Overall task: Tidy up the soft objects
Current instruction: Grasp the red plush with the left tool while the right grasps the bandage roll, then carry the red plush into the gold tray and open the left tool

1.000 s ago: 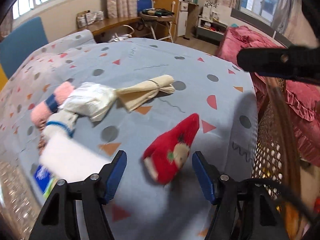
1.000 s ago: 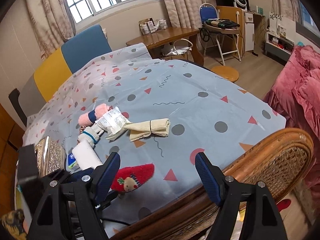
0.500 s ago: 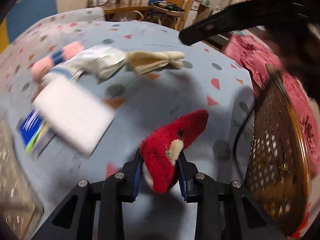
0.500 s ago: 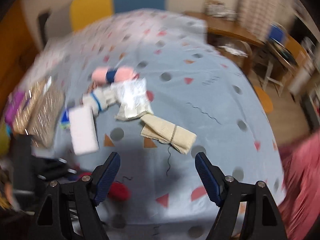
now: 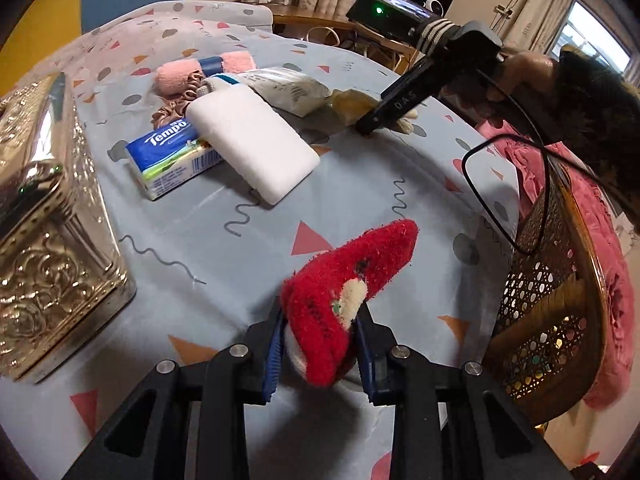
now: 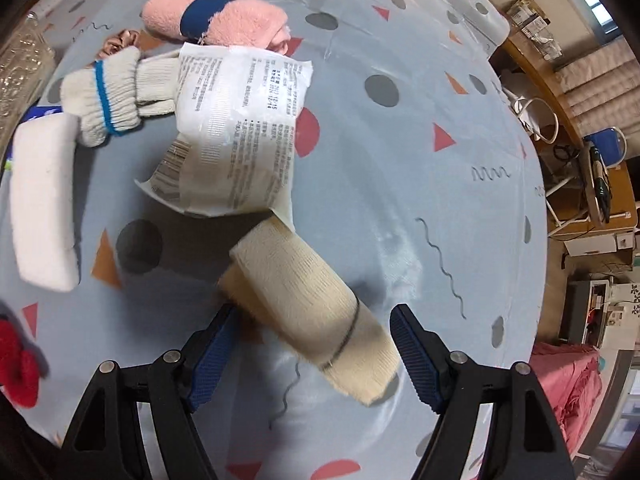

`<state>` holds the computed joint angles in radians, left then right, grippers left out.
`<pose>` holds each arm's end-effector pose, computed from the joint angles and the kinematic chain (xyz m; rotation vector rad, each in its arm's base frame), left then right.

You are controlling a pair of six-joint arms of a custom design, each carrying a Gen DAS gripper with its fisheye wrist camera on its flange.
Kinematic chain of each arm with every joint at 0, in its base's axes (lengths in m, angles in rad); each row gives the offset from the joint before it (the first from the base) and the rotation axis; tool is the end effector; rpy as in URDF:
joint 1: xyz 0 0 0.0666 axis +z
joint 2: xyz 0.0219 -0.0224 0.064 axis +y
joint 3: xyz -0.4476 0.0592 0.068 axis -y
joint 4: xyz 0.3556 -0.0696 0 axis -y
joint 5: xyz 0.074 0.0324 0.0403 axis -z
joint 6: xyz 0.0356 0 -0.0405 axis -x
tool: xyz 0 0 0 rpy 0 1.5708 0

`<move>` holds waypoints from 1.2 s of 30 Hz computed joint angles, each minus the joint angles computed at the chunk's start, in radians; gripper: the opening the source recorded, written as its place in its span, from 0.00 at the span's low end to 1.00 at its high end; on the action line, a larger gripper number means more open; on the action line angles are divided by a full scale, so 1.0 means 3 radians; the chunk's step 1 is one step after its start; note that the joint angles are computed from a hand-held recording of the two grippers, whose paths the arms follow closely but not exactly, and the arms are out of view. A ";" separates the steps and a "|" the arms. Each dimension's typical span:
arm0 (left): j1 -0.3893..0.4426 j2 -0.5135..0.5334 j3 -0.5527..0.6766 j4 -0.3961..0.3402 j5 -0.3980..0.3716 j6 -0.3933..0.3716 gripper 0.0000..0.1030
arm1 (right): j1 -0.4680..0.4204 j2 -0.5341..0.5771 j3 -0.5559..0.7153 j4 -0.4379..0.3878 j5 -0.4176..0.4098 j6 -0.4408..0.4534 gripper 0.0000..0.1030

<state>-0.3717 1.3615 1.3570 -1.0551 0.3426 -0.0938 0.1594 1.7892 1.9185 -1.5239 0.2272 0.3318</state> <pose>0.3714 -0.1580 0.4871 0.7227 2.5329 -0.5461 0.5510 0.0801 0.4916 -0.6919 2.8831 -0.3596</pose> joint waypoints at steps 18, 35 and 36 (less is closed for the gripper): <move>0.0134 -0.0297 0.0002 -0.0017 0.0048 0.0081 0.31 | 0.0236 0.0017 0.0195 -0.0526 -0.0432 -0.1229 0.37; 0.0978 0.0019 0.1334 -0.0027 0.0040 0.0444 0.31 | 0.0352 0.0005 0.0046 -0.0255 -0.0320 -0.1796 0.42; 0.1107 0.0034 0.1371 -0.0048 0.0026 0.0477 0.31 | 0.0368 -0.0017 0.0013 -0.0241 -0.0347 -0.1839 0.42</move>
